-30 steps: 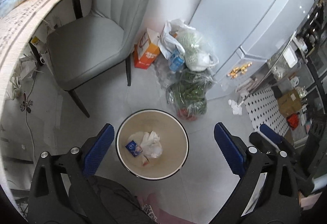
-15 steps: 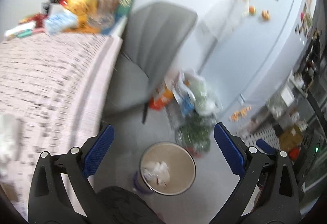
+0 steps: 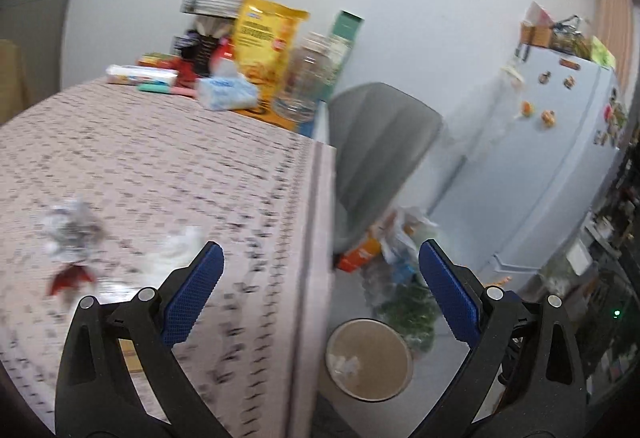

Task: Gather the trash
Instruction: 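Move both tools back over the table toward the remaining trash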

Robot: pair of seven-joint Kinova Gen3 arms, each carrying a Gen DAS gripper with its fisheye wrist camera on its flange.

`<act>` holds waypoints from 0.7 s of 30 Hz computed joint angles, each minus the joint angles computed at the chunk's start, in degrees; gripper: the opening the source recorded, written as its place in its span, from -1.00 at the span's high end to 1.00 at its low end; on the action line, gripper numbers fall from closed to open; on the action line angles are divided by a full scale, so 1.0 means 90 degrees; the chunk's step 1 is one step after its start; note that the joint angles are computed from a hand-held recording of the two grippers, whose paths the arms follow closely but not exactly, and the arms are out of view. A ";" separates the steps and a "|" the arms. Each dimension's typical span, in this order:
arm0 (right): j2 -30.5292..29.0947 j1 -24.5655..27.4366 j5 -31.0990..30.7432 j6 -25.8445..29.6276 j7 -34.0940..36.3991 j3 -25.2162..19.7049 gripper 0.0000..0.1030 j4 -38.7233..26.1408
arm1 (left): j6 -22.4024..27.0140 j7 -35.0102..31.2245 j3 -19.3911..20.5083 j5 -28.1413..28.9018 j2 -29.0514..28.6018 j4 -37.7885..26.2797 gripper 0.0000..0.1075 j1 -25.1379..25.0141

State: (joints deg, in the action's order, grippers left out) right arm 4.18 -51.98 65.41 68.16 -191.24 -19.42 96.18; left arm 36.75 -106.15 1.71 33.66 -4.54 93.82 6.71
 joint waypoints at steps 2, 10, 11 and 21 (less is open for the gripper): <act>0.0265 -0.0109 -0.0158 0.0253 0.0377 -0.0020 -0.85 -0.0442 | -0.0082 0.0141 -0.0042 -0.0265 -0.0148 0.0114 -0.80 -0.0076; 0.0620 -0.0573 -0.0031 -0.0054 0.0648 0.0229 -0.85 -0.0931 | -0.0473 0.0077 -0.0576 -0.0473 -0.0747 0.0762 -0.80 -0.0088; 0.0649 -0.0615 -0.0027 -0.0110 0.0708 0.0260 -0.85 -0.0971 | -0.0479 -0.0023 -0.0675 -0.0390 -0.0803 0.0832 -0.80 -0.0062; 0.0830 -0.0833 -0.0254 -0.1003 0.1645 0.0444 -0.85 -0.1301 | -0.0108 -0.0556 -0.1350 -0.0366 -0.1338 0.1414 -0.80 -0.0222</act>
